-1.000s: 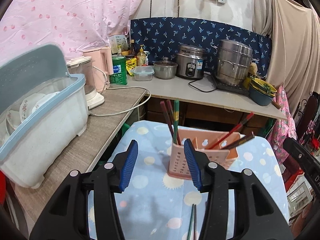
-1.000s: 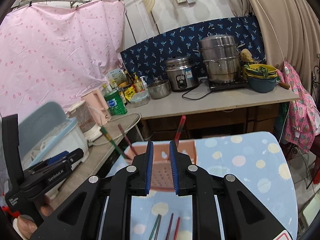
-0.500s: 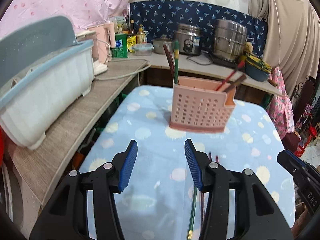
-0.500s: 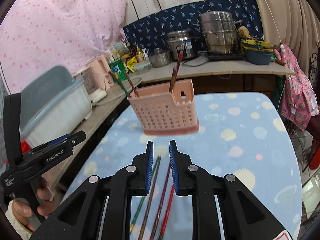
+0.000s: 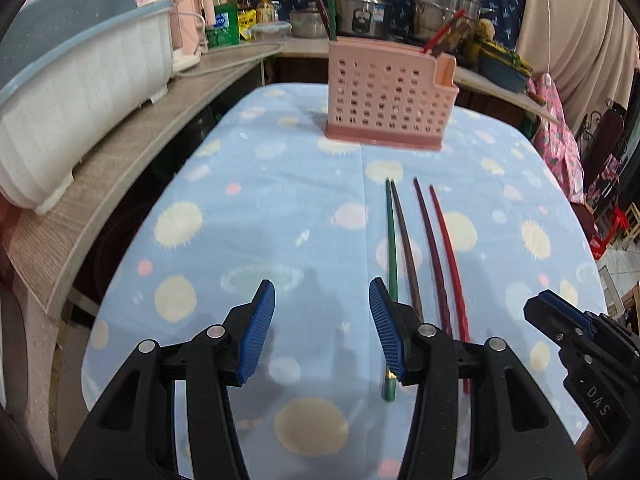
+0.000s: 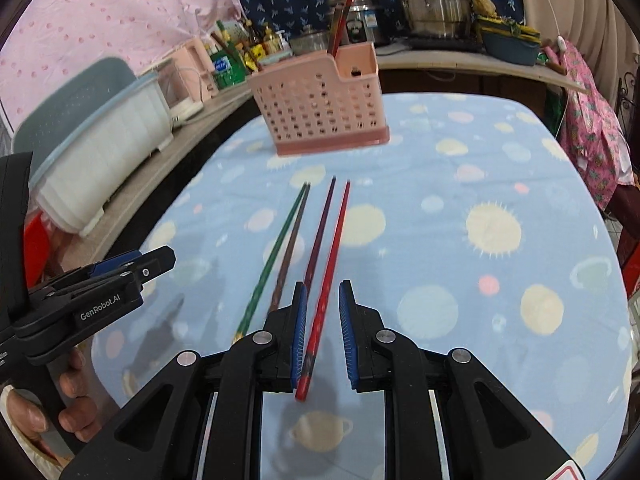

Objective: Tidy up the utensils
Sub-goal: 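Move both open tools back down to the remaining chopsticks, then close the left tool on a green chopstick while the right tool grasps a red chopstick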

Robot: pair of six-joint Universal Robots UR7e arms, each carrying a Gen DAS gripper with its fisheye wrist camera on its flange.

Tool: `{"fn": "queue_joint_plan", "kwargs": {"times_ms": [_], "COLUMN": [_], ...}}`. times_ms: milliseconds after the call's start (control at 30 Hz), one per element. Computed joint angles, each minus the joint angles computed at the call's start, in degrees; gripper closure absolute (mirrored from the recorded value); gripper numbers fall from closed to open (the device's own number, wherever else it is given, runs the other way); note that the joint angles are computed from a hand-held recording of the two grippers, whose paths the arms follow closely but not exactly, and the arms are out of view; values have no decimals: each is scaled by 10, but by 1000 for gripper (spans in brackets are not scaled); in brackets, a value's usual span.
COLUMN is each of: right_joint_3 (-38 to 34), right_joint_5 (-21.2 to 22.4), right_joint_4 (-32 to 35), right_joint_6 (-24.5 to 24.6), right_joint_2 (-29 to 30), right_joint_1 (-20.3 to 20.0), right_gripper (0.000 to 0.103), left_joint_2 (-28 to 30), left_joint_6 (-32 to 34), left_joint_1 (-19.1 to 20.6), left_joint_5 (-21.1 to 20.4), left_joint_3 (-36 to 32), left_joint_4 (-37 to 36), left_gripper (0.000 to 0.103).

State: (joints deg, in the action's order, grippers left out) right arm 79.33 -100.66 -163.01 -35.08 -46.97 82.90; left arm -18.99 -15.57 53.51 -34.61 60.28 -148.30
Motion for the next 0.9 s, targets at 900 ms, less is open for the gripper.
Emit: {"fn": "queue_joint_plan", "kwargs": {"times_ms": [900], "right_joint_3": [36], "right_joint_5": [-51], "right_joint_4": [-12], "right_joint_6": [-26], "right_joint_2": [22], "right_joint_1": [-8], "right_gripper": [82], "left_joint_2": [-2], "left_joint_6": [-48], "left_joint_1": [5], "left_joint_5": [-46], "left_joint_3": [42], "left_joint_4": [52], "left_gripper": [37]}}
